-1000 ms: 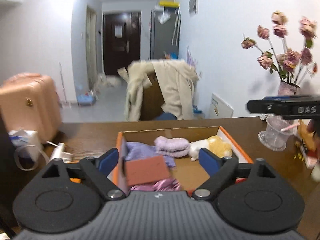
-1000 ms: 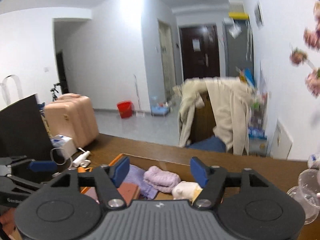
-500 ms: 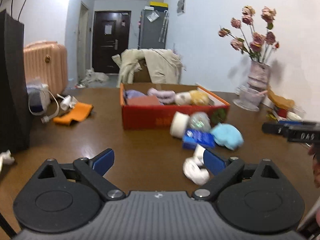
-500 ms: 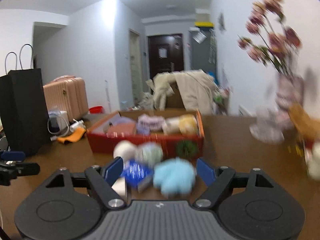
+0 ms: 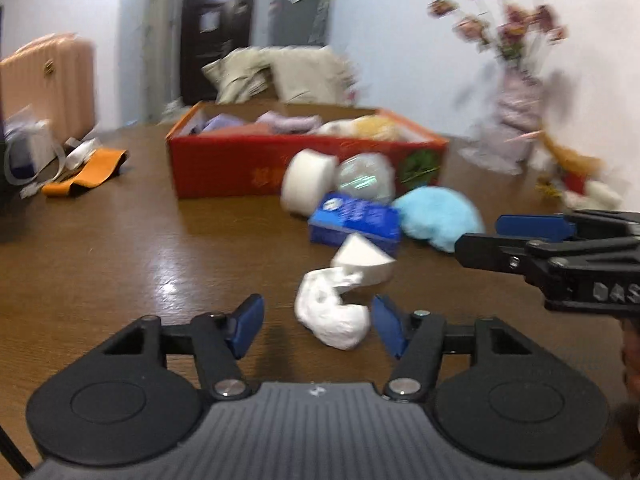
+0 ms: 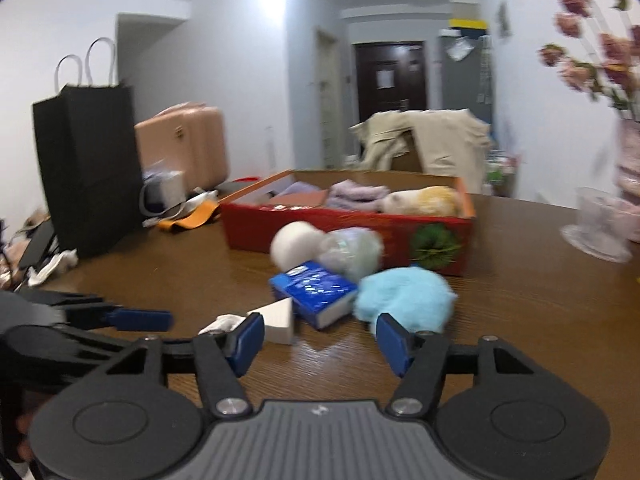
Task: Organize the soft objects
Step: 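Close both grippers together on the white cloth and foam wedge, then carry the white cloth and wedge with both grippers into the box, release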
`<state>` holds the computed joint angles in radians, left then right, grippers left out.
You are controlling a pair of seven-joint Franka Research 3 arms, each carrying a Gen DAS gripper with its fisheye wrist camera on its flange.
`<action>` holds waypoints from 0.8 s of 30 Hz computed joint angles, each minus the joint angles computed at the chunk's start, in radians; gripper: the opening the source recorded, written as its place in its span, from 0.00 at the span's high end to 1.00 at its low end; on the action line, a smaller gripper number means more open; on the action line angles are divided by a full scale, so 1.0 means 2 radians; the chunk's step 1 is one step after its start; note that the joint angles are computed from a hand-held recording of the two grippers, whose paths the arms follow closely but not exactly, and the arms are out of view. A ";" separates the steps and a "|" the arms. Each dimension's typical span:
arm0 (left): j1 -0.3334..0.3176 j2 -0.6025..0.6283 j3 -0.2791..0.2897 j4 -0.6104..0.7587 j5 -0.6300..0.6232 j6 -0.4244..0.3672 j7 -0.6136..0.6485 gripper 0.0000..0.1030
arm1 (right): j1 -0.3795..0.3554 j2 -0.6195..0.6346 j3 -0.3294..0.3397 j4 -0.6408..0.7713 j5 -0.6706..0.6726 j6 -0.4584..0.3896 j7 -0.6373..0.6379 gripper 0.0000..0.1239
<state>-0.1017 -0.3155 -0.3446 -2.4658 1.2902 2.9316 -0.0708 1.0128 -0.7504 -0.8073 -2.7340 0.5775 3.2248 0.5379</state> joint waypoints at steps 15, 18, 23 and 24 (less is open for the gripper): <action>0.018 -0.031 0.005 -0.003 -0.026 -0.005 0.021 0.83 | 0.060 0.158 -0.001 0.095 0.066 -0.066 -0.045 0.72; 0.026 -0.025 0.007 0.008 -0.035 0.001 0.033 0.83 | 0.071 0.160 -0.004 0.098 0.091 -0.060 -0.065 0.76; 0.049 -0.007 0.008 0.047 -0.015 0.043 0.044 0.83 | 0.019 0.099 0.010 0.105 0.100 -0.148 -0.092 0.77; 0.055 0.003 0.010 0.060 -0.011 0.053 0.046 0.83 | 0.015 0.095 0.006 0.115 0.105 -0.162 -0.098 0.77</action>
<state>0.0074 -0.3087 -0.3250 -2.3463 1.2685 3.0373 0.0214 1.0429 -0.5602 -0.7952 -2.5046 0.7882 2.9005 0.3413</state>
